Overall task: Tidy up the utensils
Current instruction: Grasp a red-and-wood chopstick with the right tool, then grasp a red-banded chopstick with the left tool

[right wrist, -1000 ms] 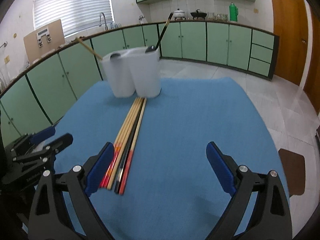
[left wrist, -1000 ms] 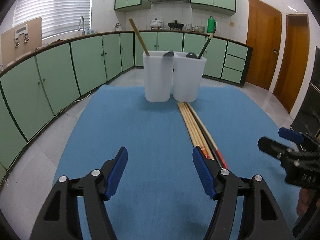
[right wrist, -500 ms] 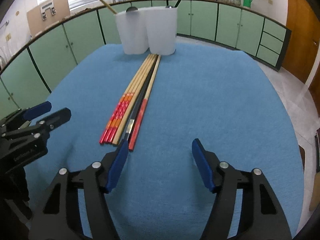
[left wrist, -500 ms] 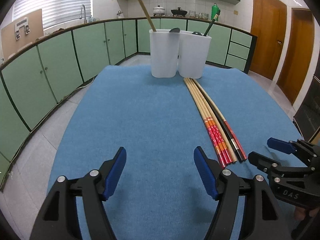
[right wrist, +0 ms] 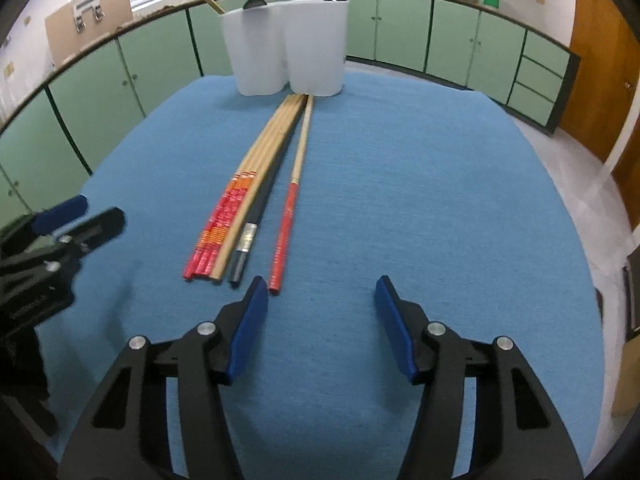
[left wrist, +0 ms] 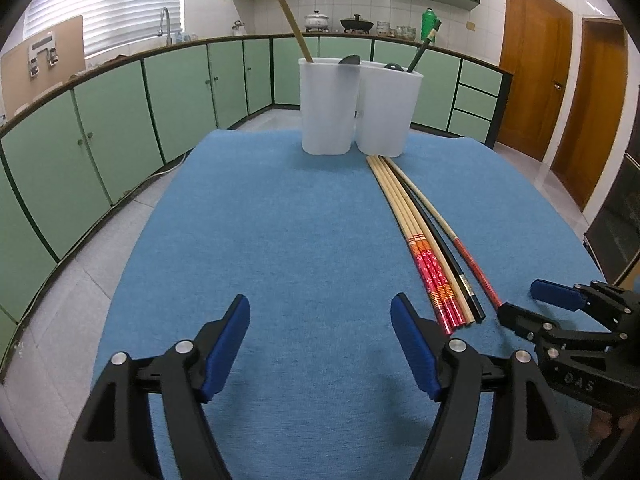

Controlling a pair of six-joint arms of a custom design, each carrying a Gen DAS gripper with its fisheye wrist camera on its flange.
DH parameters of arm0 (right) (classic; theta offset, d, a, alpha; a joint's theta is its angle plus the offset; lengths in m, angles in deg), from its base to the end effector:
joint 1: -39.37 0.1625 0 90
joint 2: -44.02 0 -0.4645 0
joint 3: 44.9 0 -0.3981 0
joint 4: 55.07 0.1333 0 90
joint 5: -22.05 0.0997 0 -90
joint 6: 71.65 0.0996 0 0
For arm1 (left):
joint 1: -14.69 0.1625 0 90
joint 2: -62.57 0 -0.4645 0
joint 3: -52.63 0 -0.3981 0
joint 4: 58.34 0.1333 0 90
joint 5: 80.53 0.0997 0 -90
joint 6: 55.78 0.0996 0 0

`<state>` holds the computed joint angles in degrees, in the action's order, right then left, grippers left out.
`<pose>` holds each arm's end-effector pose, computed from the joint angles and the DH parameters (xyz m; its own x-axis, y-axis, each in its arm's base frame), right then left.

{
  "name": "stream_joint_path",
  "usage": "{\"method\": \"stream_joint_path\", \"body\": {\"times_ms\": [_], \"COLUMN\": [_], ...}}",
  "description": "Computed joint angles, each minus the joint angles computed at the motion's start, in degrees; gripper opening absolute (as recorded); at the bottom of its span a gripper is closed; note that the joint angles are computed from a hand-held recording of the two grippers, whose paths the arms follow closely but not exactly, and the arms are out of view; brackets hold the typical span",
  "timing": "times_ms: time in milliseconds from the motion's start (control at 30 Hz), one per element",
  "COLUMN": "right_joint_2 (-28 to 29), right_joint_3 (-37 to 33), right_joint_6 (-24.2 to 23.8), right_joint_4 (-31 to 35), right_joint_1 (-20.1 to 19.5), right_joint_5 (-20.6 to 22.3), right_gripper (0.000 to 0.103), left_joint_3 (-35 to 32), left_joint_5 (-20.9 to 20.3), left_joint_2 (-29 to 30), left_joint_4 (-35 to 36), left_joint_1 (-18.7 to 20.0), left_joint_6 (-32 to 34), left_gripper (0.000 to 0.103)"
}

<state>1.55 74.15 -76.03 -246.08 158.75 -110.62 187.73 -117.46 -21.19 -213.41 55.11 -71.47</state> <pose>0.3301 -0.4523 0.0635 -0.7418 -0.1767 0.6469 -0.5048 0.7822 -0.3652 -0.1743 -0.4281 0.2789 -0.7141 0.1516 -0.6834 0.5676 0.6968 -0.4385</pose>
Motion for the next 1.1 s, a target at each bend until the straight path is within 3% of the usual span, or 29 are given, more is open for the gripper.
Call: {"method": "stream_joint_path", "body": {"times_ms": [100, 267, 567, 767, 933, 1100], "right_joint_2": [1.04, 1.31, -1.5, -2.29, -2.54, -2.73], "right_joint_3": [-0.81, -1.21, 1.59, 2.57, 2.93, 3.35], "right_joint_6": [-1.02, -2.58, -1.43, -1.1, -1.33, -1.91], "right_joint_4": [0.48, 0.39, -1.93, -3.38, -3.96, -4.26], "right_joint_1": [0.38, 0.3, -1.24, -2.19, -2.58, -2.6], "right_joint_5": [-0.02, 0.59, -0.11, 0.97, 1.74, 2.58], "right_gripper": [0.046, 0.007, 0.005, 0.005, 0.006, 0.01], "left_joint_3": [-0.11, -0.72, -1.76, -3.34, -3.95, -3.41], "left_joint_5": [-0.48, -2.42, -6.57, -4.9, -1.18, -0.69], "left_joint_2": [0.16, 0.69, 3.06, 5.66, 4.6, 2.79], "left_joint_4": [0.52, 1.26, 2.25, 7.74, 11.55, 11.49], "left_joint_1": [-0.1, 0.05, 0.05, 0.55, 0.82, 1.13], "left_joint_6": [0.06, 0.83, 1.08, -1.0, -4.42, -5.25], "left_gripper": [0.072, 0.074, 0.075, 0.077, 0.077, 0.076]}}
